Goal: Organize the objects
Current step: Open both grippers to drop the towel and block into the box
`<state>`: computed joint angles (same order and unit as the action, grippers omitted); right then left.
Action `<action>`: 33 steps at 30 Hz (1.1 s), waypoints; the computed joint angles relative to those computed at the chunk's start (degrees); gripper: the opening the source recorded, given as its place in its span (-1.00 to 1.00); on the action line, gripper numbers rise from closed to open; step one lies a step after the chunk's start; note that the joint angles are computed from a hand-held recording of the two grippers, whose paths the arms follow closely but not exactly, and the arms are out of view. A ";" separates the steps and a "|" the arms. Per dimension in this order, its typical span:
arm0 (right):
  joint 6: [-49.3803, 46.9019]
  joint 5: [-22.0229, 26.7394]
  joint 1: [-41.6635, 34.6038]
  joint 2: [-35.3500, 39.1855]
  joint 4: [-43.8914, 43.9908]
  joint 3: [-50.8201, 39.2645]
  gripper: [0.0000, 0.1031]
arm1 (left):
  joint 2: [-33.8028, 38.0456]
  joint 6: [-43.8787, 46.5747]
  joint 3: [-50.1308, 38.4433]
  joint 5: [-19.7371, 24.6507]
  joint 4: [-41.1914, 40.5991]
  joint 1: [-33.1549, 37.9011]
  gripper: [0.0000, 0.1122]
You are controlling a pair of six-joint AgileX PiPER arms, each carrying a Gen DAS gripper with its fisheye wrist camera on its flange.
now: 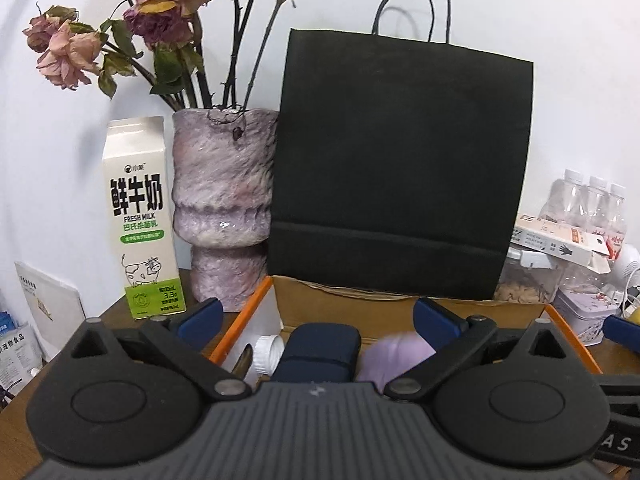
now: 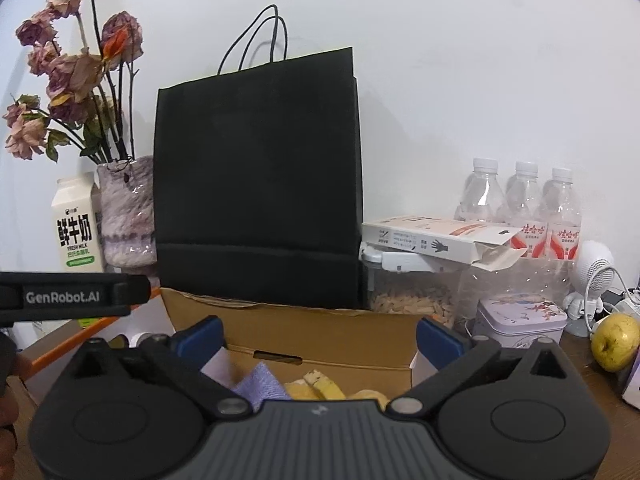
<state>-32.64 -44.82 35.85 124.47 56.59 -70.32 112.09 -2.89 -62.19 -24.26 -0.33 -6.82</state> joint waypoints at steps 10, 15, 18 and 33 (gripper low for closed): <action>0.27 -0.05 1.46 -3.14 1.14 3.16 1.00 | -2.79 -5.02 4.95 -3.54 8.46 1.96 0.84; 0.30 -3.01 4.21 -6.47 3.28 7.87 1.00 | -7.19 -10.08 10.39 -4.95 15.76 3.80 0.84; 2.07 -4.63 6.17 -9.20 3.46 11.94 1.00 | -10.45 -14.74 14.25 -6.02 20.81 5.57 0.84; -0.12 -13.45 23.94 -20.04 18.91 24.87 1.00 | -32.09 -32.13 34.37 -9.34 45.52 18.19 0.84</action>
